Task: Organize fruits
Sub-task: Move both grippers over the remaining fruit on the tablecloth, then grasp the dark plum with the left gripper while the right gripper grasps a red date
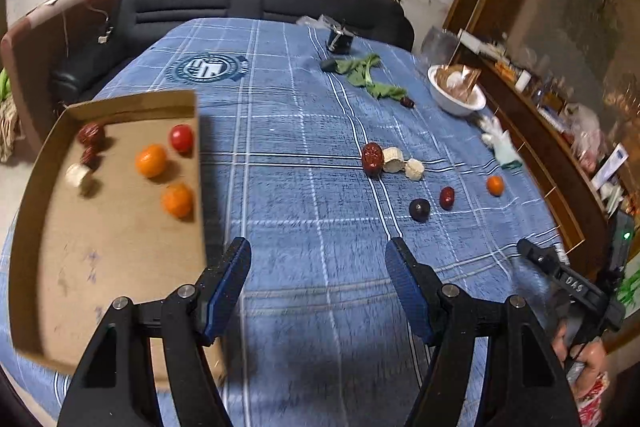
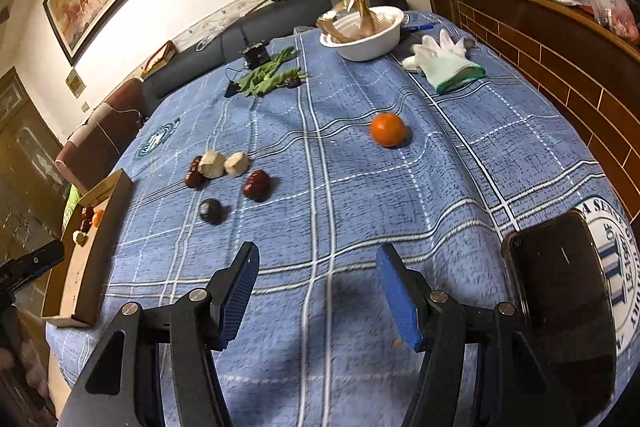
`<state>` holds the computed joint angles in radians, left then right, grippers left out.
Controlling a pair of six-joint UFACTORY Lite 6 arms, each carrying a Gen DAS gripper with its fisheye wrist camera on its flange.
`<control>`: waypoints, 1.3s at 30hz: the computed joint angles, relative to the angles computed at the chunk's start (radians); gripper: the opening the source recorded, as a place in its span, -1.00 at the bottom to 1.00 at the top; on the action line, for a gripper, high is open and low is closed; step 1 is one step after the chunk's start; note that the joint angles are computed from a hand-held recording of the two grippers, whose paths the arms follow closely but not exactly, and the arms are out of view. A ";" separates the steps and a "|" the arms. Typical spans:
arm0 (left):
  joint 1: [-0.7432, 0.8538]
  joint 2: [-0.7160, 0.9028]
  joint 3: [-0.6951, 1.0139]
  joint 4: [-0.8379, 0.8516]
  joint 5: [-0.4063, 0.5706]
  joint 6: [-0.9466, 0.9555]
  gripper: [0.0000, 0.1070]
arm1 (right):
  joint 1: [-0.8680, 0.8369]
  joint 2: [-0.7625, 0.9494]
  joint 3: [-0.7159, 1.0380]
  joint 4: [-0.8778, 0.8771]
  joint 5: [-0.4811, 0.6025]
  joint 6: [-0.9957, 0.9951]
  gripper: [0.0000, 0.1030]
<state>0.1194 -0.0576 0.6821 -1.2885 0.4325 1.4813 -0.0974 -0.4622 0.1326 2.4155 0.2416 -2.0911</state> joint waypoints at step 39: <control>-0.526 0.621 0.453 -0.474 -0.244 0.414 -0.60 | -0.067 0.805 0.639 0.638 0.033 -0.716 0.26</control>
<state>-0.4061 0.5636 1.1356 -1.7628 0.1884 1.8956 -0.1644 0.3429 0.7720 3.0535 0.2745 -2.8072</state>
